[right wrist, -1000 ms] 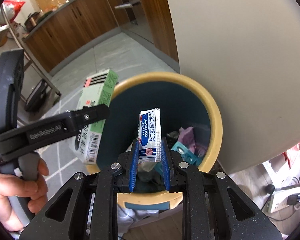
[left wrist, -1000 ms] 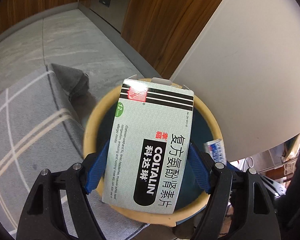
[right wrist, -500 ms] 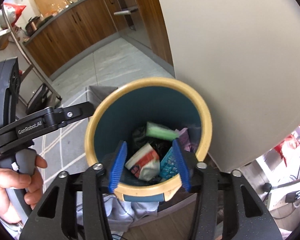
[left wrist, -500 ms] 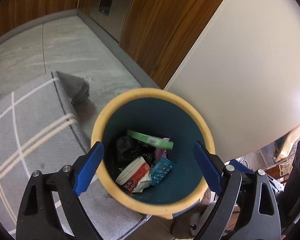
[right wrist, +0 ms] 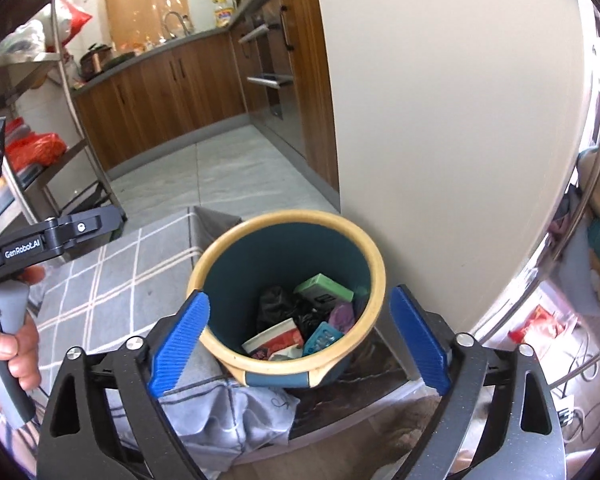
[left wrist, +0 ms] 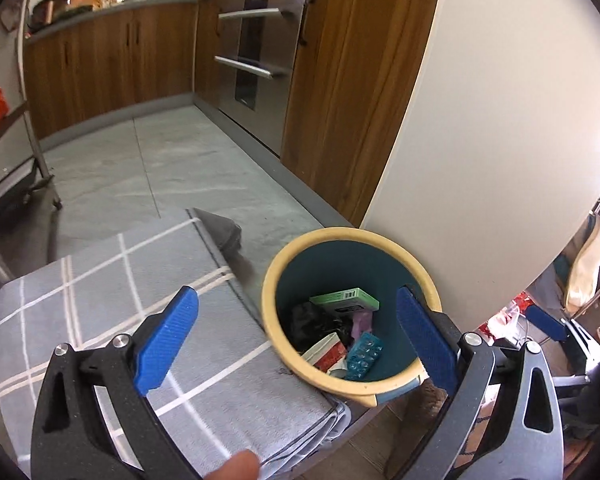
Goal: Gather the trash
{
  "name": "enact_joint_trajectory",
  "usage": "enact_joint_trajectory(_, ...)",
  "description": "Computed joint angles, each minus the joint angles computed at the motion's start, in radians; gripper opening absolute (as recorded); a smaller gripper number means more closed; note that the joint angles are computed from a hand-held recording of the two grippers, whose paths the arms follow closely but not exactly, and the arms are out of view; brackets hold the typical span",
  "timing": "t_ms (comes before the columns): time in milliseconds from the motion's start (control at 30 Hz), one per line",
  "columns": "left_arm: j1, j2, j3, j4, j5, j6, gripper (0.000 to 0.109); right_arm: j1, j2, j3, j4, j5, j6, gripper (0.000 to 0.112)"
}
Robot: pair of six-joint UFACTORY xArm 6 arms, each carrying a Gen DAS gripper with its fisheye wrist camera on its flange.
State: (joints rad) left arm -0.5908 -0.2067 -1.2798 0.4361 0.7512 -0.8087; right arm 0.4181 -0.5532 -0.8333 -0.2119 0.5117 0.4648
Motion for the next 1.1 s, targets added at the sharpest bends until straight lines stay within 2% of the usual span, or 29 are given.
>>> enact_joint_trajectory(300, -0.103, -0.093, 0.058, 0.197, 0.081, -0.157, 0.097, 0.002, -0.105, 0.062, -0.026, 0.003, 0.002, 0.097)
enact_joint_trajectory(667, -0.186, -0.135, 0.107, 0.258, 0.124, -0.223, 0.097, -0.003, -0.168, 0.088, -0.021, 0.010, 0.005, 0.098)
enact_joint_trajectory(1100, -0.178, -0.134, 0.109, 0.261, 0.114, -0.237, 0.097, -0.015, -0.175, 0.097, -0.005, 0.006, 0.007, 0.098)
